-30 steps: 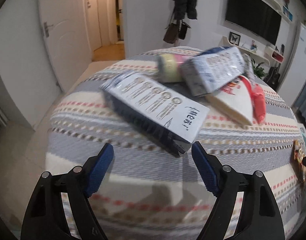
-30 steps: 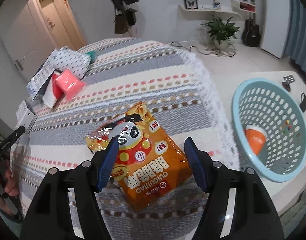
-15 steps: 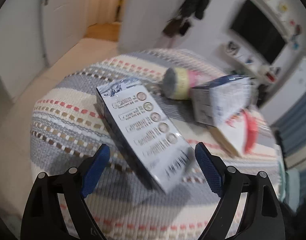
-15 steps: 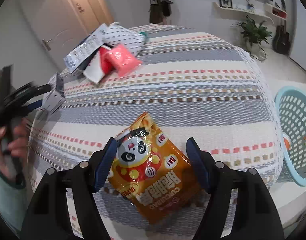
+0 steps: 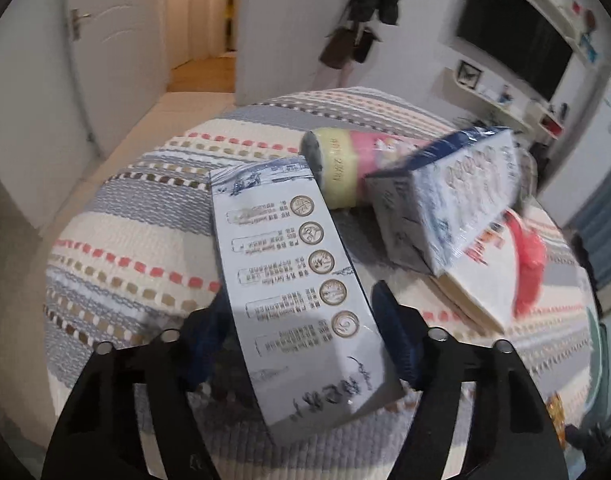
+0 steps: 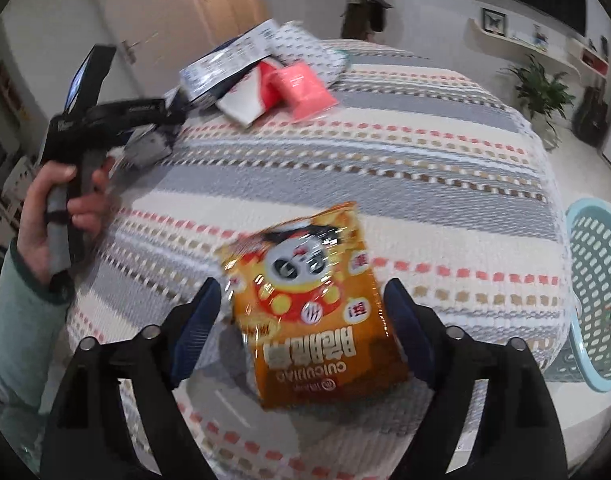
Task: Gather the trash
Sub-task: 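Grasp the white-blue carton with the left tool while the right tool grasps the orange snack bag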
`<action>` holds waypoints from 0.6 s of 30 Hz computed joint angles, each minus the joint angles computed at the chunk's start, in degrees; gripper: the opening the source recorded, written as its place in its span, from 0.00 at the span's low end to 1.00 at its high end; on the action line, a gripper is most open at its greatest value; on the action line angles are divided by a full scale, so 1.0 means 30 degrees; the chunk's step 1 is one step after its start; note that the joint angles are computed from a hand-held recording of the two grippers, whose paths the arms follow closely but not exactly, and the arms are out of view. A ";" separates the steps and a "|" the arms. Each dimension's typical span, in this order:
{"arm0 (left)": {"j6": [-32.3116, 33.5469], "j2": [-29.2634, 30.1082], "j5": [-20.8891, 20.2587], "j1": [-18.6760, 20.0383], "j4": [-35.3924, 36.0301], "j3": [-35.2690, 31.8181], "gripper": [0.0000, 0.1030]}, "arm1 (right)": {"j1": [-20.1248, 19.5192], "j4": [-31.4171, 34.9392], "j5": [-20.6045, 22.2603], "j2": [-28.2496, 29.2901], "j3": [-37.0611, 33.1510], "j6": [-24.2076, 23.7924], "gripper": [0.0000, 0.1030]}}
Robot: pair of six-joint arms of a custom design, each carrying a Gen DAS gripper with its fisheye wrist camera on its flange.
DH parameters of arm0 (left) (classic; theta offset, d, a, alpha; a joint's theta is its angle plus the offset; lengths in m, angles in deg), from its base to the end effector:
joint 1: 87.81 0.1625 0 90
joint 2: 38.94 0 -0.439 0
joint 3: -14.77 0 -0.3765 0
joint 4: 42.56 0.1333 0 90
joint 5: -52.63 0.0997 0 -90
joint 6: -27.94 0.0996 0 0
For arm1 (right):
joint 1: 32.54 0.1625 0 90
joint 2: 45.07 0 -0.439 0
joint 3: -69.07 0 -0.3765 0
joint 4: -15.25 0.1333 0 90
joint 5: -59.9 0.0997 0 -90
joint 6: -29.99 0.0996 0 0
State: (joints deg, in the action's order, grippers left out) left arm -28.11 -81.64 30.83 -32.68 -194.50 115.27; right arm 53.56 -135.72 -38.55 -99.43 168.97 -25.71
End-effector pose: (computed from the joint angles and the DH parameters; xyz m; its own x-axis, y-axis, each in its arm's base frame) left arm -0.1723 -0.6422 0.1119 -0.6646 -0.5909 -0.4573 0.0339 0.5875 -0.8085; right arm 0.0747 -0.6484 0.1821 -0.6088 -0.7346 0.2996 -0.7761 0.6298 -0.0329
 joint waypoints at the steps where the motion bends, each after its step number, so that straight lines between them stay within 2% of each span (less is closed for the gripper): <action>1: 0.0192 -0.0127 0.0050 -0.0142 -0.0337 0.0378 0.60 | 0.0062 -0.0223 -0.0114 0.0009 0.0189 -0.0241 0.80; 3: 0.1227 -0.0325 -0.0073 -0.0377 -0.2099 0.1202 0.56 | 0.0205 -0.1045 -0.0754 0.0149 0.0625 -0.0630 0.82; 5: 0.2398 -0.0466 -0.0520 -0.0566 -0.4217 0.2044 0.55 | 0.0386 -0.3031 -0.1213 0.0335 0.1391 -0.1155 0.82; 7: 0.3432 -0.0526 -0.0983 -0.0813 -0.6147 0.2844 0.54 | 0.0589 -0.4682 -0.1795 0.0594 0.1884 -0.1461 0.81; 8: 0.3838 -0.0498 -0.1036 -0.0959 -0.6830 0.3141 0.54 | 0.0695 -0.5622 -0.2058 0.0762 0.2131 -0.1654 0.77; 11: 0.5413 -0.0237 -0.1383 -0.1412 -0.9418 0.3867 0.51 | 0.0777 -0.5750 -0.1783 0.0747 0.2208 -0.1572 0.59; 12: 0.6108 -0.0133 -0.1545 -0.1629 -1.0625 0.4158 0.51 | 0.0793 -0.5611 -0.1621 0.0676 0.2194 -0.1518 0.45; 13: 0.6626 -0.0026 -0.1592 -0.1849 -1.1417 0.4331 0.51 | 0.0810 -0.5336 -0.1490 0.0603 0.2130 -0.1455 0.38; 14: 0.6829 0.0072 -0.1490 -0.2089 -1.1799 0.4495 0.51 | 0.0824 -0.5068 -0.1427 0.0546 0.2076 -0.1373 0.12; 18: 0.7752 0.0408 -0.1304 -0.2865 -1.2745 0.4578 0.51 | 0.0872 -0.5244 -0.1261 0.0535 0.2061 -0.1193 0.06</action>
